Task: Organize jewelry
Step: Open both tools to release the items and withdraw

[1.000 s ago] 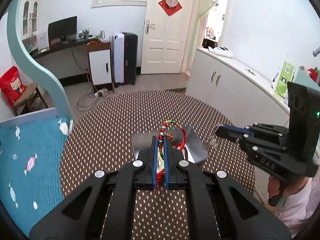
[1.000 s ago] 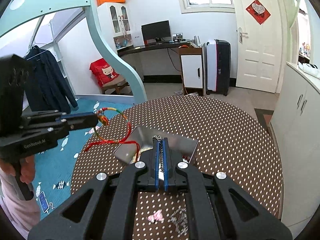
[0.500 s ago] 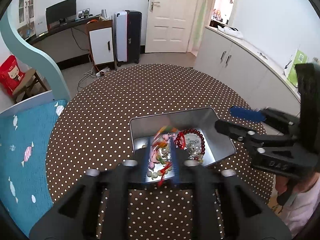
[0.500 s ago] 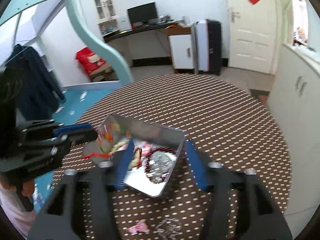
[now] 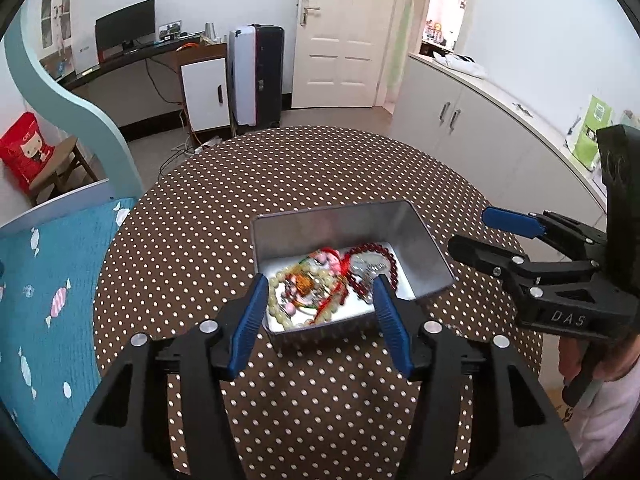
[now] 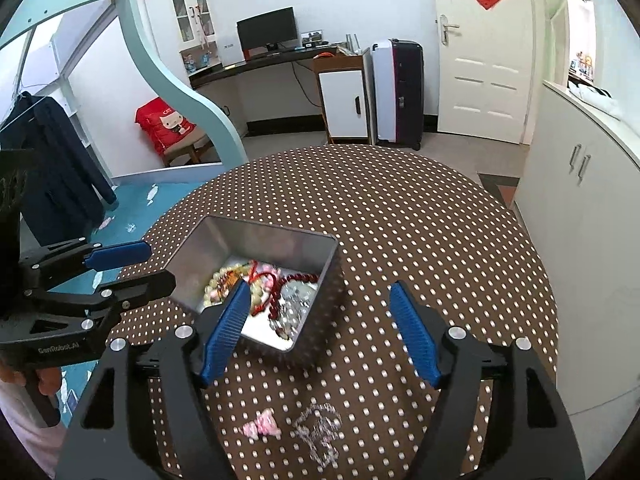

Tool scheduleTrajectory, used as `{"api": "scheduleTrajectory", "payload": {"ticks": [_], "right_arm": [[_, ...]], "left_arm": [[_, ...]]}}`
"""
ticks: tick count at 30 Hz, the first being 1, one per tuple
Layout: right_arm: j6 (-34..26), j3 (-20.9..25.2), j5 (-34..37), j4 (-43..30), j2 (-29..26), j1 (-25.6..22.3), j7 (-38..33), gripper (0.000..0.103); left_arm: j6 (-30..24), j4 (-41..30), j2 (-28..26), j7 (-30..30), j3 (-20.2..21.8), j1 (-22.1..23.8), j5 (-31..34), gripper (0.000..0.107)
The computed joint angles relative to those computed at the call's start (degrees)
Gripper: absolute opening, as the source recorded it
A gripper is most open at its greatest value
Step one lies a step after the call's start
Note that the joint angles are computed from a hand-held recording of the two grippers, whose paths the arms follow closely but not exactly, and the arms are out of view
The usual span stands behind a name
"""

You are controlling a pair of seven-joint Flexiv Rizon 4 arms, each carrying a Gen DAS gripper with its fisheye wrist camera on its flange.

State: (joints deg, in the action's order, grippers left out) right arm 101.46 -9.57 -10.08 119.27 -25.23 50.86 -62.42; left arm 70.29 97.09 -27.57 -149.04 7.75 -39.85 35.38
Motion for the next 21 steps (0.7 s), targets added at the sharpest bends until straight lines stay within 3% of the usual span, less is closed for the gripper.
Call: {"api": "scheduleTrajectory", "payload": {"ticks": [5,14,21], "right_arm": [[1.49,-5.61,3.03,4.21,1.66,5.02,0.09,0.079],[1.55,-4.16,6.87,9.92,3.10,4.37,-0.38,0.083],[2.02,-2.86,8.05,12.64,3.42,3.43,-0.06,0.083]], "left_arm": [[-0.22,0.28,0.20,-0.50,-0.79,-1.47,0.83,0.068],[0.55,0.16,-3.30,4.72,-4.18,-1.85,-4.12,0.072],[0.70,-0.38,-5.98,10.03,-4.37,-2.51,-9.45,0.072]]}}
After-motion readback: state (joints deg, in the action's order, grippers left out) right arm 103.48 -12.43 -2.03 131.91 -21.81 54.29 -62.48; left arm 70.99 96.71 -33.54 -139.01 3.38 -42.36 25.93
